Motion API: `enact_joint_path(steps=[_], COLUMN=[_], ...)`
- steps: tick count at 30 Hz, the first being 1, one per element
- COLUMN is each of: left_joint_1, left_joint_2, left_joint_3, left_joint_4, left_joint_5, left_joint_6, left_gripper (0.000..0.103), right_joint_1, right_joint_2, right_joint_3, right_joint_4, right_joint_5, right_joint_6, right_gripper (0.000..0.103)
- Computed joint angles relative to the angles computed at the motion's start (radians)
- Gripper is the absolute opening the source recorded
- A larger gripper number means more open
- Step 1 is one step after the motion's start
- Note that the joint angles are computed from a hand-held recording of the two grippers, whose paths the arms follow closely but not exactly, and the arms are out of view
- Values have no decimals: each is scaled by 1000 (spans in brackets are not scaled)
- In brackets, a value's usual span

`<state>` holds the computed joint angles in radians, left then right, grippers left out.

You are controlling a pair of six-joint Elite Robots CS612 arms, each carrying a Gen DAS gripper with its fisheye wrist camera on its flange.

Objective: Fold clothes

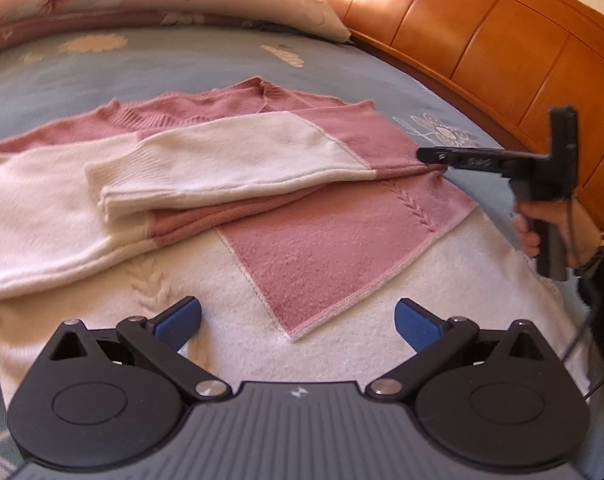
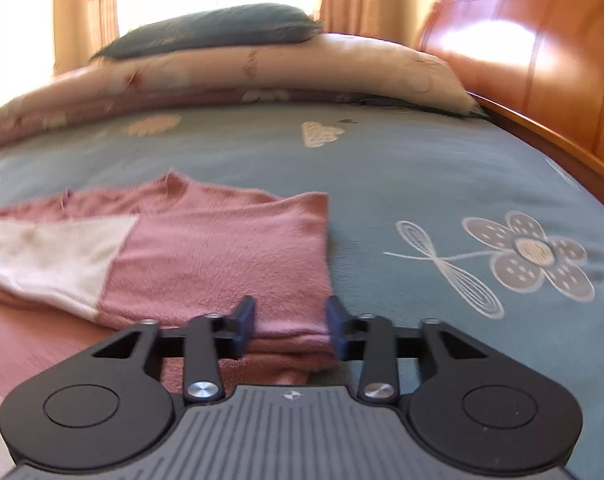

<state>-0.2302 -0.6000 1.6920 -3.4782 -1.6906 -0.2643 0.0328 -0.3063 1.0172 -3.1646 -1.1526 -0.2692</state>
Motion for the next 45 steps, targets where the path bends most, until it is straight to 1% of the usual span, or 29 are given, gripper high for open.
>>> enact_joint_path(steps=[1, 3, 5, 7, 10, 12, 13, 16, 17, 19, 20, 23, 24, 25, 26, 27, 29, 30, 31, 32, 34, 35, 37, 39, 40, 41, 42, 43, 45], left_joint_1=[1, 5, 15, 29, 47, 51, 50, 46, 44, 41, 43, 50, 54, 58, 60, 60, 53, 47, 40, 31, 19, 15, 5, -5, -9, -11, -12, -13, -12], left_joint_2=[6, 11, 15, 25, 40, 37, 34, 29, 27, 25, 26, 31, 33, 34, 35, 33, 27, 22, 16, 10, 4, 4, 3, 1, -1, -2, -2, -3, -5], left_joint_3=[-2, -5, -10, -14, -18, -17, -16, -11, -11, -10, -11, -17, -20, -22, -24, -24, -19, -15, -11, -6, -1, 0, 5, 13, 18, 20, 21, 22, 21], left_joint_4=[-14, -26, -34, -69, -112, -109, -107, -100, -94, -84, -85, -93, -95, -97, -95, -91, -85, -78, -72, -66, -67, -75, -100, -124, -138, -149, -155, -162, -160], left_joint_5=[0, -12, -42, -88, -147, -161, -158, -144, -138, -129, -131, -152, -163, -175, -181, -179, -154, -136, -110, -80, -39, -29, 9, 51, 68, 75, 76, 76, 58], left_joint_6=[6, 5, -26, -69, -102, -120, -130, -144, -136, -126, -133, -163, -174, -186, -194, -200, -194, -175, -146, -115, -74, -59, -34, -2, 11, 17, 20, 23, 32], left_gripper=[102, 102, 102, 102, 102, 102, 102, 102, 102, 102, 102, 102, 102, 102, 102, 102, 102, 102, 102, 102, 102, 102, 102, 102, 102, 102, 102, 102, 102], right_joint_1=[-5, -15, -22, -30, -45, -47, -43, -27, -18, -3, 2, 13, 4, -10, -15, -20, -15, -11, -7, -2, 8, 15, 23, 11, 4, 2, -1, 1, -5], right_joint_2=[-11, -43, -82, -118, -165, -184, -186, -169, -157, -130, -119, -103, -99, -101, -108, -114, -123, -124, -119, -113, -98, -89, -75, -71, -76, -88, -100, -115, -140], right_joint_3=[22, 77, 141, 203, 274, 305, 307, 272, 248, 202, 181, 177, 184, 194, 205, 217, 226, 225, 213, 201, 162, 141, 117, 124, 134, 155, 175, 197, 239], right_joint_4=[-12, -17, -35, -69, -82, -86, -76, 1, 35, 92, 123, 79, 49, 39, 33, 26, 6, -2, -7, -10, 34, 61, 86, 52, 47, 29, 13, 5, -3], right_joint_5=[6, 16, -8, -21, 33, 56, 65, 124, 140, 146, 142, 1, -5, 28, 36, 44, 37, 39, 51, 63, 66, 51, -10, -11, -2, -8, -15, -37, 4], right_joint_6=[7, -22, -67, -77, -68, -76, -77, -61, -66, -45, -39, -44, -31, -5, 11, 27, 31, 29, 19, 9, 6, 1, -10, 19, 45, 63, 80, 81, 73], right_gripper=[58, 58, 58, 58, 58, 58, 58, 58, 58, 58, 58, 58, 57, 54, 53, 53, 56, 60, 62, 62, 62, 62, 63, 60, 58, 58, 60, 64, 64])
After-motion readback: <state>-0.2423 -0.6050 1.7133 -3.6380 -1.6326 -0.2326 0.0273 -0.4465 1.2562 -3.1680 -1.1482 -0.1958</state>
